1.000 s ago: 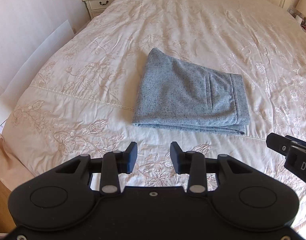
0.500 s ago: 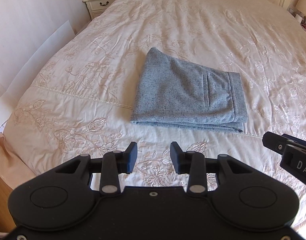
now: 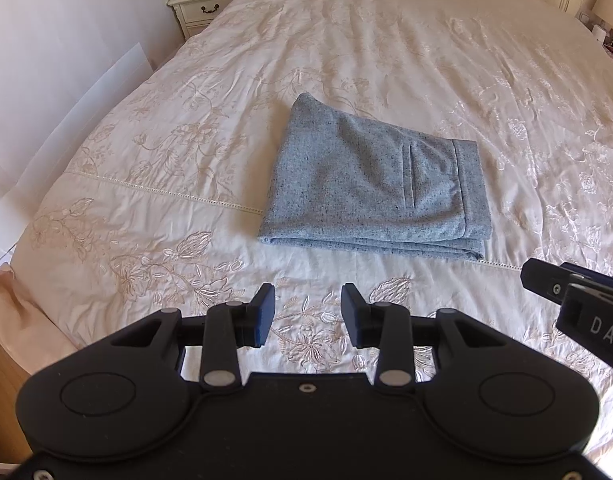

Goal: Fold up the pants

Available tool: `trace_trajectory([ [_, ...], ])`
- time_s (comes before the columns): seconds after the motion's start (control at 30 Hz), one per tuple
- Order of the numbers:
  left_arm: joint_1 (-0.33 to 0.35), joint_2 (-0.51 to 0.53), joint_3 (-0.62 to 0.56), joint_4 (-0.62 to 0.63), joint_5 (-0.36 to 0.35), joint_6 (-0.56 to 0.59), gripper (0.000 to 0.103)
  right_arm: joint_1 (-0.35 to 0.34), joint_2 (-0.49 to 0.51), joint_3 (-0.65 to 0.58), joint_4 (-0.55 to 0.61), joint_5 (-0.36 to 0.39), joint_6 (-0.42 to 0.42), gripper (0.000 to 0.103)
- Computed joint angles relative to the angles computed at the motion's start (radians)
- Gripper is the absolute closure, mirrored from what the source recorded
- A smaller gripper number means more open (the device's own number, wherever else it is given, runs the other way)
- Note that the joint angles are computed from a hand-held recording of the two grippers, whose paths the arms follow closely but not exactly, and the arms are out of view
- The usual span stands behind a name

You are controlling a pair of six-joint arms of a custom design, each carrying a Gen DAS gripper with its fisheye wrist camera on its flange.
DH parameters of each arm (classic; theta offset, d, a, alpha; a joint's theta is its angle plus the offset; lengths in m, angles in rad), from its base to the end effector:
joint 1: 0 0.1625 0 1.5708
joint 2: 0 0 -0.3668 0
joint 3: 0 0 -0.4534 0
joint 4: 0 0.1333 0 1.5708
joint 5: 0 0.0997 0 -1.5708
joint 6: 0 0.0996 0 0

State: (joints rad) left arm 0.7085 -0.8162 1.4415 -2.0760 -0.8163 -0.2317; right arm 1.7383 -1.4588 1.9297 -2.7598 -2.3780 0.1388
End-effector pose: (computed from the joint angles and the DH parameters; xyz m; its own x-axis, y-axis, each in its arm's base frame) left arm -0.4074 -0.6145 0.0803 -0.5739 0.4421 -0.6893 0.6392 0.7681 -0.0395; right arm 0.1548 -0.5473 0.3350 -0.7711 0.4527 0.4477 -0.0190 0.6865 -0.7269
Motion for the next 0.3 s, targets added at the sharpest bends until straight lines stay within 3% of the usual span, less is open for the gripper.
trace_trajectory([
  [0.3,-0.016,-0.012,0.025,-0.003,0.001,-0.019,0.056,-0.002,-0.023,0.019,-0.005,0.010,-0.002,0.068],
])
